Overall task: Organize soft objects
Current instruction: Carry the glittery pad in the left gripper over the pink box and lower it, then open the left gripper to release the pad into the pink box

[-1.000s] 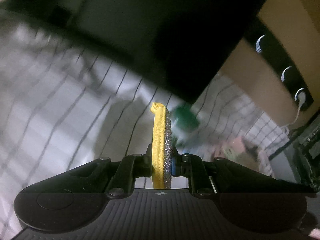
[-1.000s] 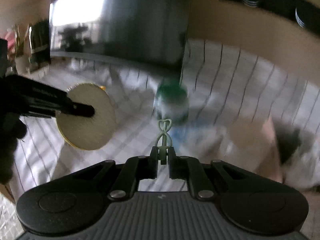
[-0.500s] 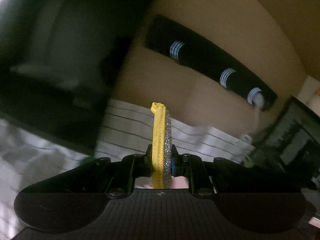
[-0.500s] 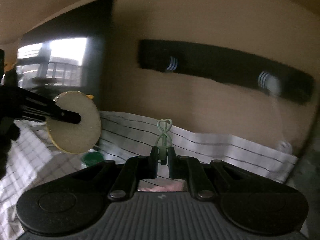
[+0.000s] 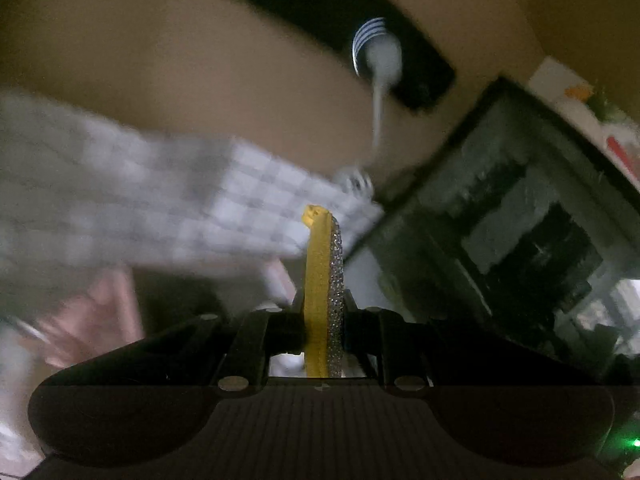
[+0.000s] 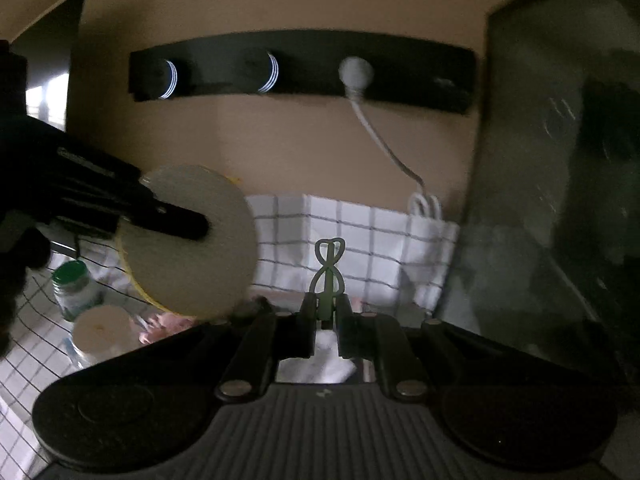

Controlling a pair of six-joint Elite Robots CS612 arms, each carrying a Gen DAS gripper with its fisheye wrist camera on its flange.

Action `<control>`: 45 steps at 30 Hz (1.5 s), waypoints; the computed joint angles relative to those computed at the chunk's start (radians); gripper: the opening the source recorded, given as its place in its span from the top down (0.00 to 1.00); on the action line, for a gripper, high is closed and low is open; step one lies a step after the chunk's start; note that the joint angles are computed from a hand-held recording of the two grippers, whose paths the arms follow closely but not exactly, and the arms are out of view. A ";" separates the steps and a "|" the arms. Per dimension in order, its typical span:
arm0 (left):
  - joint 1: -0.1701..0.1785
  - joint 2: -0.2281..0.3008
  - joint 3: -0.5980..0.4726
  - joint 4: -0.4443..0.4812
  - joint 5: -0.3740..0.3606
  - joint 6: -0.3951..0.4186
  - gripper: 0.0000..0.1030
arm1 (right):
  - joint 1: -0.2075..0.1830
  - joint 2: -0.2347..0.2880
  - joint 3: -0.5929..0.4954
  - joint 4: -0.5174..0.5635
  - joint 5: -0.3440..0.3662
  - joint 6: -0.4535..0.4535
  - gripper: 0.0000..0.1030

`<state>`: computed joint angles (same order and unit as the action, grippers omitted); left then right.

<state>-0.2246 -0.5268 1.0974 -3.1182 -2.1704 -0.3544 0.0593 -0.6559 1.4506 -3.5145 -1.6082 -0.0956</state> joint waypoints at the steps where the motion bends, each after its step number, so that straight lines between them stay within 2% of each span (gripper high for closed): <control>1: -0.006 0.014 -0.024 0.055 -0.009 0.006 0.82 | -0.006 0.001 0.005 0.002 0.005 0.007 0.91; 3: -0.019 0.022 -0.037 0.148 0.032 0.043 0.82 | -0.014 0.002 0.019 0.000 0.015 0.018 0.91; 4: -0.029 0.020 -0.038 0.192 0.082 0.077 0.82 | -0.018 0.003 0.020 0.004 0.023 0.025 0.91; 6: -0.053 0.011 -0.030 0.257 0.224 0.155 0.72 | -0.024 0.007 0.025 0.006 0.041 0.035 0.91; 7: -0.064 0.008 -0.029 0.283 0.293 0.182 0.71 | -0.027 0.009 0.026 0.006 0.050 0.036 0.91; 8: -0.071 0.008 -0.032 0.302 0.352 0.196 0.70 | -0.028 0.012 0.028 0.007 0.058 0.035 0.91; 9: -0.073 0.011 -0.036 0.309 0.379 0.197 0.70 | -0.030 0.013 0.027 0.011 0.067 0.035 0.91; 12: -0.060 0.011 -0.026 0.262 0.348 0.124 0.70 | -0.035 0.014 0.027 0.041 0.103 0.031 0.91; 18: -0.049 -0.031 0.072 -0.004 0.348 0.045 0.70 | -0.039 0.012 0.044 0.074 0.150 0.014 0.91; 23: -0.053 -0.073 0.153 -0.096 0.366 0.066 0.70 | -0.043 -0.016 0.122 0.111 0.214 -0.041 0.90; 26: -0.057 -0.096 0.213 -0.141 0.373 0.082 0.70 | -0.043 -0.036 0.182 0.128 0.222 -0.090 0.76; 28: -0.058 -0.113 0.259 -0.169 0.366 0.100 0.70 | -0.038 -0.039 0.212 0.103 0.187 -0.117 0.60; 29: -0.058 -0.121 0.281 -0.179 0.364 0.105 0.70 | -0.035 -0.036 0.221 0.087 0.168 -0.129 0.55; 30: -0.057 -0.127 0.301 -0.187 0.360 0.106 0.70 | -0.033 -0.032 0.223 0.075 0.153 -0.135 0.44; 31: -0.056 -0.133 0.321 -0.188 0.349 0.107 0.70 | -0.032 -0.027 0.223 0.068 0.140 -0.133 0.38; 35: -0.047 -0.158 0.381 -0.146 0.313 0.118 0.70 | -0.035 0.000 0.188 0.094 0.157 -0.092 0.36; 41: -0.035 -0.178 0.433 -0.122 0.333 0.080 0.70 | -0.033 0.040 0.117 0.160 0.131 -0.046 0.36; 45: -0.029 -0.186 0.457 -0.121 0.355 0.046 0.70 | -0.028 0.065 0.089 0.139 0.110 -0.078 0.27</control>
<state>-0.2540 -0.7127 1.5545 -3.2397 -1.8157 -0.3089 0.0315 -0.5911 1.5391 -3.3756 -1.4985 -0.1735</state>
